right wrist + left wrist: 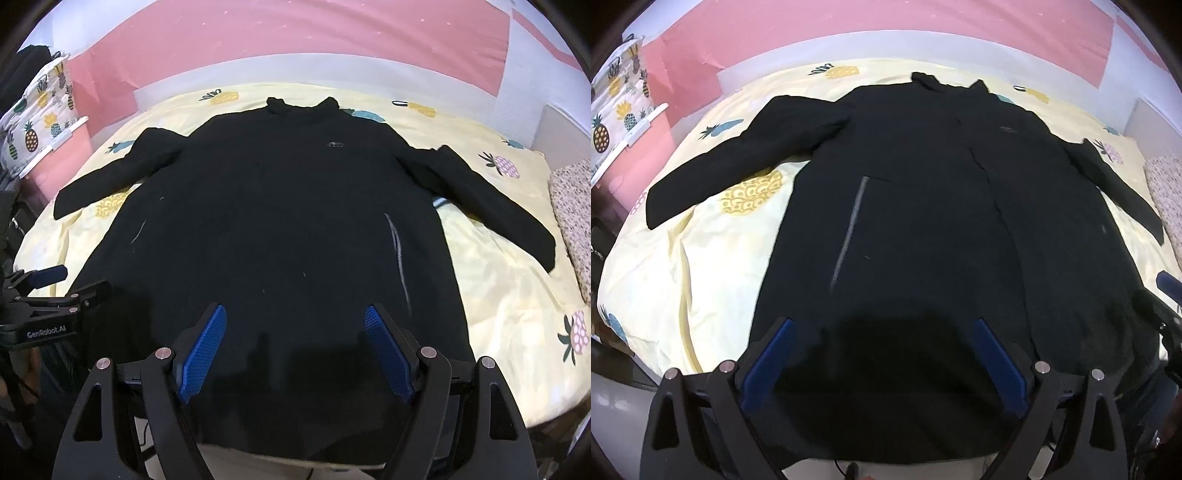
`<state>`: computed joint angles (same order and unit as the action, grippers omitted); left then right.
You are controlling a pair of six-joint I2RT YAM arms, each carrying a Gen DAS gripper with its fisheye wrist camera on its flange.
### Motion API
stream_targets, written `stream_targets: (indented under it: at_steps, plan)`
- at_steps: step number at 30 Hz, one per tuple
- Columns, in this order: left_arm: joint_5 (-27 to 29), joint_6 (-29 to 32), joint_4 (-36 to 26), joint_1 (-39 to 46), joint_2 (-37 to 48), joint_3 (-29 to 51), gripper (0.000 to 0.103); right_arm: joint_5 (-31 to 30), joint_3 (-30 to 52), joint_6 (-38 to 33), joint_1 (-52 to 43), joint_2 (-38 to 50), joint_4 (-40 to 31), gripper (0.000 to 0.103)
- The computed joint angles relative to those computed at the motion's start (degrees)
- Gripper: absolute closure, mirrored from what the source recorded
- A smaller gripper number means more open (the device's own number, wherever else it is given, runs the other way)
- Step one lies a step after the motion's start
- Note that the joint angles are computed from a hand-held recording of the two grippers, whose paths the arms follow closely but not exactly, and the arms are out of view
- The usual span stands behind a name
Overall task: Fold large clothes
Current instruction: 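Reach the left gripper to the coat sleeve nearest it and grasp the cuff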
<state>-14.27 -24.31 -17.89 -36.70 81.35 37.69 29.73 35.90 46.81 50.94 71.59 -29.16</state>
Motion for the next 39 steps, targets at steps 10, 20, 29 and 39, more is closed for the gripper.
stream_targets:
  at_steps: [10,20,29,39]
  plan:
    - [2.39,6.66,6.69,11.4,7.91,3.1,0.005,-5.54,7.15,-11.21,-7.75,11.09,8.68,0.025]
    - [6.05,11.28,9.55,25.38,17.44,8.83,0.005,-10.37,17.49,-19.33,-12.17,23.97,13.59,0.025]
    - [8.51,14.86,15.36,39.35,25.79,15.98,0.005,-12.92,25.98,-21.81,-14.25,33.04,14.74,0.025]
    - [14.32,11.58,13.13,51.76,36.6,29.62,0.007,-13.6,31.33,-22.68,-16.0,38.33,14.34,0.025]
